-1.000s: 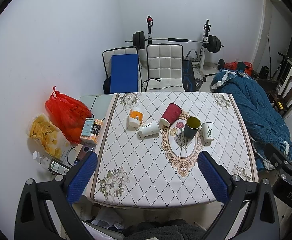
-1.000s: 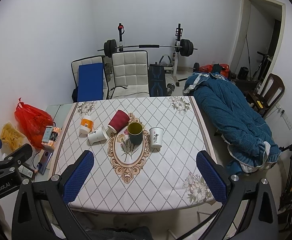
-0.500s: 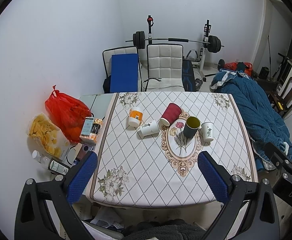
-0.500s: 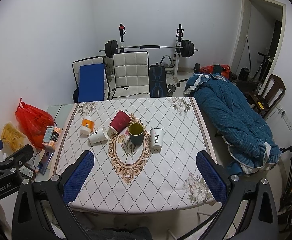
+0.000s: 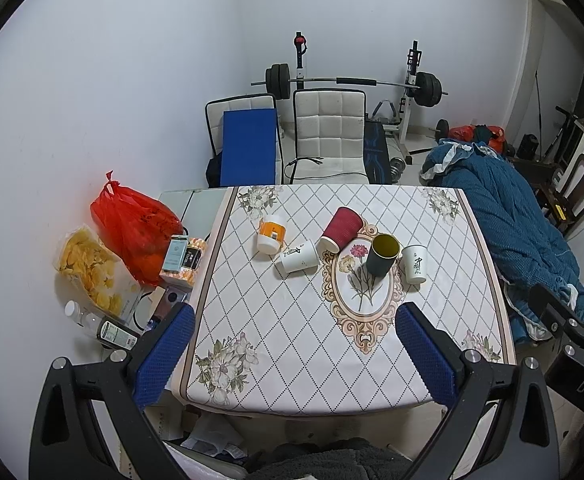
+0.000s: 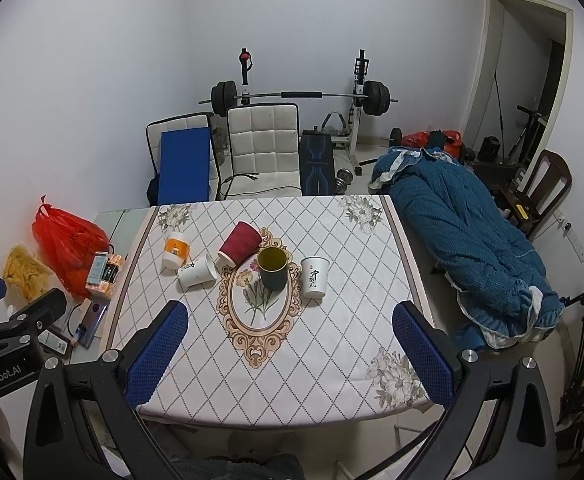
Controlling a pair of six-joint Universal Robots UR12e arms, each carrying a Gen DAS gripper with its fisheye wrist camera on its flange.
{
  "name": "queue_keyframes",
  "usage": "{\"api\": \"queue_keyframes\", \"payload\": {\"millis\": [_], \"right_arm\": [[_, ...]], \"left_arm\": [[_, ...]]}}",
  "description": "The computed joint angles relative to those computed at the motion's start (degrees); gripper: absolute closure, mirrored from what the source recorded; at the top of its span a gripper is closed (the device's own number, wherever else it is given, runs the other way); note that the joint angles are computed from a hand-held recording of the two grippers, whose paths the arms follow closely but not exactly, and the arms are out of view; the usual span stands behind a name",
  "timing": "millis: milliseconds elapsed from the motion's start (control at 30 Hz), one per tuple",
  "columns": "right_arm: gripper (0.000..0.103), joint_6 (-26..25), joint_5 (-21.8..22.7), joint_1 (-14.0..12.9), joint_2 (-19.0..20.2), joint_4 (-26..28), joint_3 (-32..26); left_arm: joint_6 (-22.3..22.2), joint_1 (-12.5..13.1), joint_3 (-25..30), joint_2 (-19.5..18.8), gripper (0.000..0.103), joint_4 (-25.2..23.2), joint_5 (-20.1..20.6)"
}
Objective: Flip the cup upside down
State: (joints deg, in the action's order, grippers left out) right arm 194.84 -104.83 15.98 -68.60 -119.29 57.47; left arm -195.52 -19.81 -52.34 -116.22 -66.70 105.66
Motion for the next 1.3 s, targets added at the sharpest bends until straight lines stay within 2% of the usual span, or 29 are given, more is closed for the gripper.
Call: {"api": "queue_keyframes", "payload": {"millis": [567, 800, 933, 1167, 1300], "right_arm": [[0.000, -0.1, 0.2, -0.1, -0.2, -0.4, 0.2], [0.000, -0.2, 1.0, -0.2, -0.4, -0.5, 0.2], [0.000, -0.2, 1.8, -0.4, -0.4, -0.3, 0.4], [0.000, -0.5, 4.2, -1.7, 0.8, 2.4, 0.9], [0.000, -0.6, 5.9, -2.6, 2.1, 5.6, 1.3]], "left_arm": [[-0.1, 0.0, -0.1, 0.1, 0.000, 0.2, 0.0], [-1.0, -0.1, 2.5, -0.9, 0.000, -1.7, 0.3], [-1.8, 0.1, 2.2, -1.3, 0.000, -2.1, -0.2], [-3.8, 0.1, 0.9, -2.4, 0.000, -3.6, 1.5], [-6.4, 0.2, 1.3, -3.7, 0.000, -6.4, 1.4]]}}
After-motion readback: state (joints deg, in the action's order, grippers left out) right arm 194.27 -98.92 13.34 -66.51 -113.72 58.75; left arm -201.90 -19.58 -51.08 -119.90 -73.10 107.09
